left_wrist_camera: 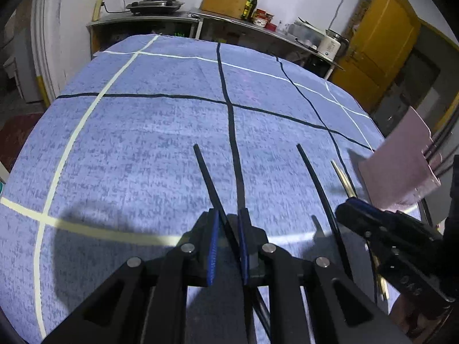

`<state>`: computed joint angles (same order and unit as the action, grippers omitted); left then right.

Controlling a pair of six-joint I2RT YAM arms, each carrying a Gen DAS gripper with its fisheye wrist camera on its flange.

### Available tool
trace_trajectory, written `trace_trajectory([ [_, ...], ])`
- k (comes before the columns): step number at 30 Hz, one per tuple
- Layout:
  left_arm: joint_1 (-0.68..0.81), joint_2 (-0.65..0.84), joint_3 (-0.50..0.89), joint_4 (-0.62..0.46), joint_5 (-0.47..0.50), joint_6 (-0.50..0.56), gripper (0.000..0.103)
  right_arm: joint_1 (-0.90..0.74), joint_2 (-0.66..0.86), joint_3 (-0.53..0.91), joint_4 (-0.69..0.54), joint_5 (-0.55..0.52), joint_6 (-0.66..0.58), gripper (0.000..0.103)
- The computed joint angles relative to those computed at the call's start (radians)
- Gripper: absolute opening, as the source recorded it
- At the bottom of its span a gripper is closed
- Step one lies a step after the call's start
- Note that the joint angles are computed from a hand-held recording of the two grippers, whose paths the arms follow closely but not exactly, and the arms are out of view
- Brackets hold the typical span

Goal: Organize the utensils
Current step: 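Lower the right gripper onto the last black chopstick and close it, then lift the black chopstick with the right gripper and carry it over the holder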

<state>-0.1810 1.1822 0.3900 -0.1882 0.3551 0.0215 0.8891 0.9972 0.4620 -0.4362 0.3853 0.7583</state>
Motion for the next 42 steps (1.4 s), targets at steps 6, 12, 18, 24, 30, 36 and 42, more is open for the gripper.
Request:
trace_trajectory([
  [6,-0.03,0.012,-0.005,0.041,-0.037,-0.028,0.015,-0.085,0.133,0.032,0.066,-0.057,-0.054,0.019],
  [12,-0.073,0.022,0.005,0.054,-0.089,-0.033,0.014,-0.103,0.191,0.066,0.076,-0.053,-0.08,0.015],
  [18,-0.049,0.038,0.028,0.033,-0.06,-0.039,0.009,-0.142,0.195,0.079,0.069,-0.09,-0.101,0.006],
  [24,0.017,-0.051,0.022,-0.035,0.016,-0.028,0.007,-0.051,0.105,0.083,0.01,-0.033,-0.054,0.005],
  [30,0.066,-0.222,0.05,-0.192,0.07,0.018,0.006,0.091,0.005,0.145,-0.123,0.074,0.018,0.005],
  [36,0.103,-0.38,0.122,-0.368,0.131,0.054,0.006,0.242,-0.095,0.236,-0.305,0.219,0.107,0.005],
  [42,0.116,-0.481,0.21,-0.502,0.178,0.074,0.005,0.398,-0.162,0.333,-0.51,0.369,0.25,0.005],
])
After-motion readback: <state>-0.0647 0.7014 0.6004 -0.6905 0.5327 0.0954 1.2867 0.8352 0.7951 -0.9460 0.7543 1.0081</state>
